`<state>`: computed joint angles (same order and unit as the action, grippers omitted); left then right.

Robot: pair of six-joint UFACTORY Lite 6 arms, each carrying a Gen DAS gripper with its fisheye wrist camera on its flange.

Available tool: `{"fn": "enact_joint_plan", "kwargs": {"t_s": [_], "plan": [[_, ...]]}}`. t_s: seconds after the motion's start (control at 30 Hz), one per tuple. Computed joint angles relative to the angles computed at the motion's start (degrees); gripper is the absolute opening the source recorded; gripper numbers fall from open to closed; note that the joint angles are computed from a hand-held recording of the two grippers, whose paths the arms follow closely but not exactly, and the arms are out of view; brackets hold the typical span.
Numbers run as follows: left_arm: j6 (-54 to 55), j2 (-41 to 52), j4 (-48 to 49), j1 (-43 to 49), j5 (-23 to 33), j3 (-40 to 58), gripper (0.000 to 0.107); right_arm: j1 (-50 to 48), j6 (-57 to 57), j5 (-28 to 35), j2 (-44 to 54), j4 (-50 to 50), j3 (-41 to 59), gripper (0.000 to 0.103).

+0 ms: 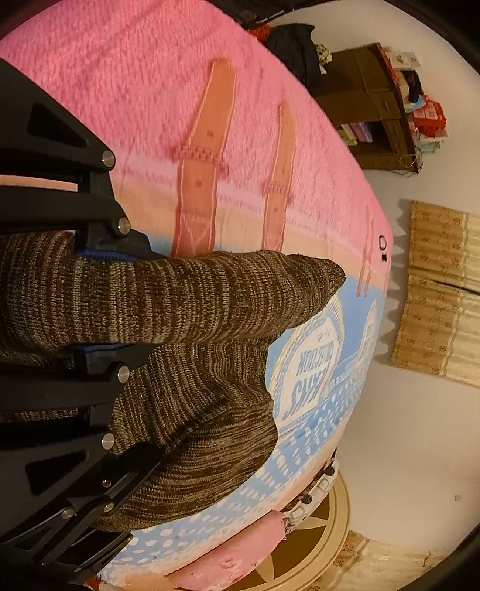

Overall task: Fold small clothes
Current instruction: 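Hold the lifted brown sweater with both grippers and raise it off the bed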

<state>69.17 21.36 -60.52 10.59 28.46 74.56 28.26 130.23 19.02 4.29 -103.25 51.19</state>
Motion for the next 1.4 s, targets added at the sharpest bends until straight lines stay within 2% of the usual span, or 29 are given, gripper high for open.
{"fn": "enact_joint_plan", "kwargs": {"t_s": [0.4,0.73,0.93,1.17,1.4], "plan": [[3.81,-0.44,-1.85,8.22,1.80,-0.24,0.032,8.72,-6.88,3.37,6.73,5.39,8.64,0.028],[1.82,2.69,-0.63,12.43,1.74,5.63,0.033,10.10,-16.36,1.57,14.01,9.58,19.36,0.027],[-4.19,9.05,3.67,14.00,1.17,15.21,0.033,10.07,-21.83,-0.26,22.11,11.59,30.15,0.027],[-12.18,19.70,9.57,14.12,0.93,31.84,0.033,9.74,-30.03,-1.61,32.38,15.60,44.28,0.027],[-25.56,35.44,21.00,12.41,1.58,55.08,0.033,9.48,-42.08,0.58,47.44,23.24,65.70,0.027]]}}
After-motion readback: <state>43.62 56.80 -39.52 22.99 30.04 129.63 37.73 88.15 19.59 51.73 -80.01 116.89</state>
